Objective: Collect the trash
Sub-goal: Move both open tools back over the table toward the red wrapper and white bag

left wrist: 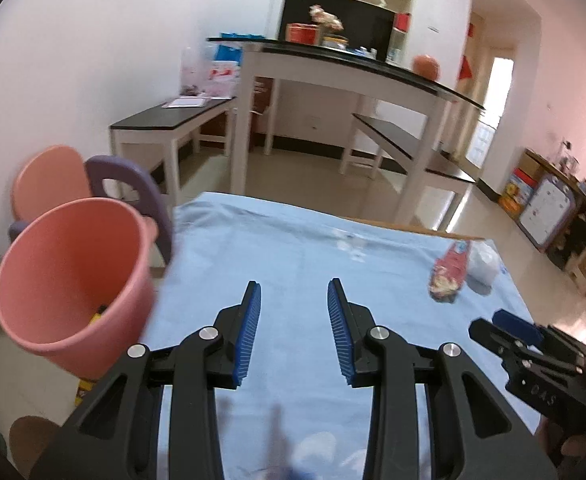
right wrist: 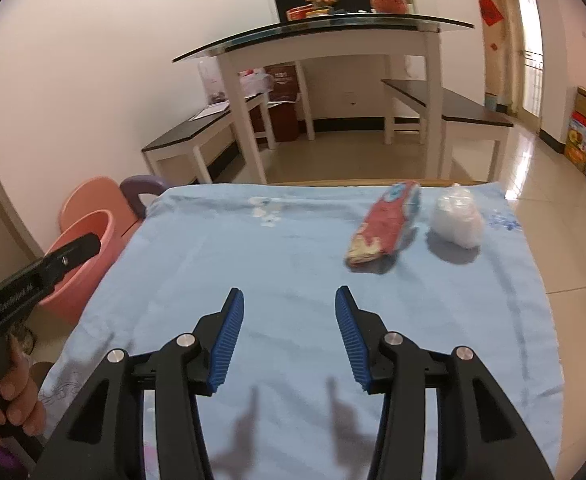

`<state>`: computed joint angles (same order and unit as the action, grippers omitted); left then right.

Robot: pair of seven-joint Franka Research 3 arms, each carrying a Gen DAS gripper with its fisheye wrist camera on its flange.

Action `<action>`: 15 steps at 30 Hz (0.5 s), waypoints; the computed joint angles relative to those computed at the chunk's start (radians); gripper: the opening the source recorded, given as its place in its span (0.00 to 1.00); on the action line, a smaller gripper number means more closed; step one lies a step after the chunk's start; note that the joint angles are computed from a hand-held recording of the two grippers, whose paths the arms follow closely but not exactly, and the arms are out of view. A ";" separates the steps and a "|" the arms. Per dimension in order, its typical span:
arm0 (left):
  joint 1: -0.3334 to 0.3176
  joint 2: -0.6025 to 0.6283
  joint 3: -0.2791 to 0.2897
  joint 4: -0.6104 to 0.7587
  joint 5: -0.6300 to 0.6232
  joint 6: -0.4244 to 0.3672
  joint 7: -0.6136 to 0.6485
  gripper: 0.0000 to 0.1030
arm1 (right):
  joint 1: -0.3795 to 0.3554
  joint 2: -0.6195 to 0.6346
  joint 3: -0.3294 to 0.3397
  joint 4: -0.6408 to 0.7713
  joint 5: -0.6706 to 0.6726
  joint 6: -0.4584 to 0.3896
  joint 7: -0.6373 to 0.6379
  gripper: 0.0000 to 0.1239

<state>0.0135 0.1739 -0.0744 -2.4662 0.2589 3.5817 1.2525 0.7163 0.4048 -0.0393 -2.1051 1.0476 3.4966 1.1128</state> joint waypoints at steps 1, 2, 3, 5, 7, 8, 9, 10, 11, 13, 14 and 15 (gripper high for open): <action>-0.004 0.006 -0.006 0.008 0.008 -0.008 0.002 0.34 | -0.006 -0.002 0.003 -0.005 -0.003 0.004 0.006 0.38; -0.006 0.011 -0.009 0.015 0.013 -0.014 0.003 0.34 | -0.025 -0.007 0.017 -0.017 -0.020 0.013 0.023 0.38; -0.012 0.017 -0.012 0.023 0.014 -0.020 0.006 0.34 | -0.032 -0.008 0.020 -0.021 -0.023 0.016 0.030 0.38; -0.007 0.029 -0.026 0.040 0.042 -0.032 -0.011 0.34 | -0.047 -0.015 0.028 -0.035 -0.029 0.026 0.044 0.38; -0.006 0.038 -0.035 0.053 0.066 -0.040 -0.024 0.34 | -0.061 -0.021 0.032 -0.048 -0.032 0.035 0.053 0.38; -0.014 0.044 -0.037 0.059 0.068 -0.043 -0.022 0.34 | -0.069 -0.022 0.036 -0.053 -0.035 0.039 0.058 0.38; -0.012 0.048 -0.040 0.064 0.079 -0.045 -0.027 0.34 | -0.075 -0.025 0.038 -0.057 -0.035 0.042 0.061 0.38; -0.015 0.052 -0.041 0.069 0.085 -0.048 -0.027 0.34 | -0.087 -0.029 0.044 -0.066 -0.042 0.048 0.071 0.38; -0.016 0.058 -0.044 0.076 0.094 -0.053 -0.029 0.34 | -0.090 -0.030 0.046 -0.069 -0.040 0.053 0.074 0.38; -0.012 0.071 -0.057 0.092 0.118 -0.065 -0.041 0.34 | -0.108 -0.034 0.057 -0.080 -0.049 0.063 0.089 0.38; -0.005 0.075 -0.065 0.099 0.134 -0.072 -0.052 0.34 | -0.122 -0.038 0.064 -0.090 -0.058 0.069 0.103 0.38; 0.007 0.083 -0.079 0.109 0.158 -0.080 -0.068 0.34 | -0.127 -0.039 0.066 -0.094 -0.059 0.073 0.109 0.38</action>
<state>0.0209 0.2566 -0.1533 -2.3570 0.4168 3.5017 1.1847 0.5893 0.3659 0.0271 -2.1990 0.9887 3.5694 1.2217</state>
